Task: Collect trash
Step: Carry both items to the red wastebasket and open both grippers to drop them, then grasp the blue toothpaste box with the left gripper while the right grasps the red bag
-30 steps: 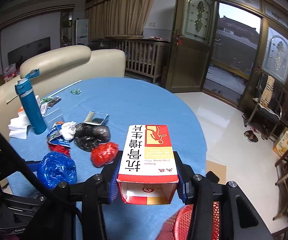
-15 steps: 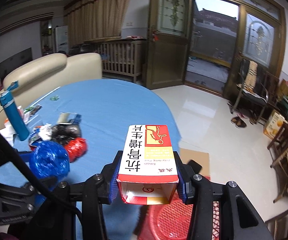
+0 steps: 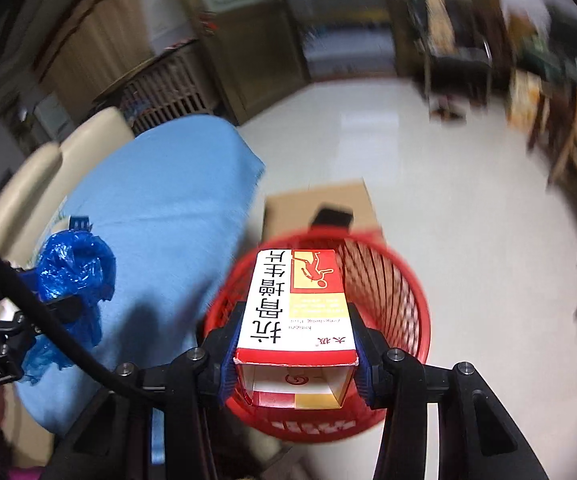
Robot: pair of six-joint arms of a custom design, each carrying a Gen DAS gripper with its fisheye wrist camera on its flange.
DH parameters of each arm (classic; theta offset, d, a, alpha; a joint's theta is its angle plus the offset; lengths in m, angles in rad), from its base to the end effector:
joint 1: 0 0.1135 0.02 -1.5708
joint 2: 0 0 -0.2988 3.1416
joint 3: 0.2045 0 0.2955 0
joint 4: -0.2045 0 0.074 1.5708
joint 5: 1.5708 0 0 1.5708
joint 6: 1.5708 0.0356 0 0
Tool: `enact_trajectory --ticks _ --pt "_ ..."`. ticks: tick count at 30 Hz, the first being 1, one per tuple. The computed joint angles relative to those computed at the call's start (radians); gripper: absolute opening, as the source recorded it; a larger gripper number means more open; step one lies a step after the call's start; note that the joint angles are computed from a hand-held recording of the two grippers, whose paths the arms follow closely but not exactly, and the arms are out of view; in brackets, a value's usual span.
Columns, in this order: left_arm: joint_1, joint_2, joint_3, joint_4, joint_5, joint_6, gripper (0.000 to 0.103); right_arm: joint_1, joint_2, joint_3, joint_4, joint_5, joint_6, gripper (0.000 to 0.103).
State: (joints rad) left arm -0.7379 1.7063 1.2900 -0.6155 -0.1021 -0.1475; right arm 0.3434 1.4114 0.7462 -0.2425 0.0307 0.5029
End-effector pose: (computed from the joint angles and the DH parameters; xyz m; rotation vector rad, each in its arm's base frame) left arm 0.3024 -0.2701 0.2535 0.7229 2.5037 -0.1880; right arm 0.2873 0.1016 0.1908 0.2129 2.4972 0.3192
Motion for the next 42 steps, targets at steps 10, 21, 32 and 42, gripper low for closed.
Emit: enact_trajectory --ticks 10,21,32,42 --pt "-0.045 0.121 0.078 0.023 0.036 0.029 0.071 -0.163 0.047 -0.131 0.146 -0.259 0.109 0.071" --pt "0.048 -0.098 -0.182 0.066 -0.031 0.030 0.071 -0.052 0.048 -0.032 0.155 -0.173 0.140 0.071" --pt "0.552 -0.498 -0.518 0.051 0.063 0.049 0.072 0.231 0.348 0.380 0.050 -0.163 0.121 0.070" --pt "1.015 -0.422 -0.503 0.122 0.240 0.142 0.072 0.369 0.761 0.962 -0.150 -0.194 0.122 0.070"
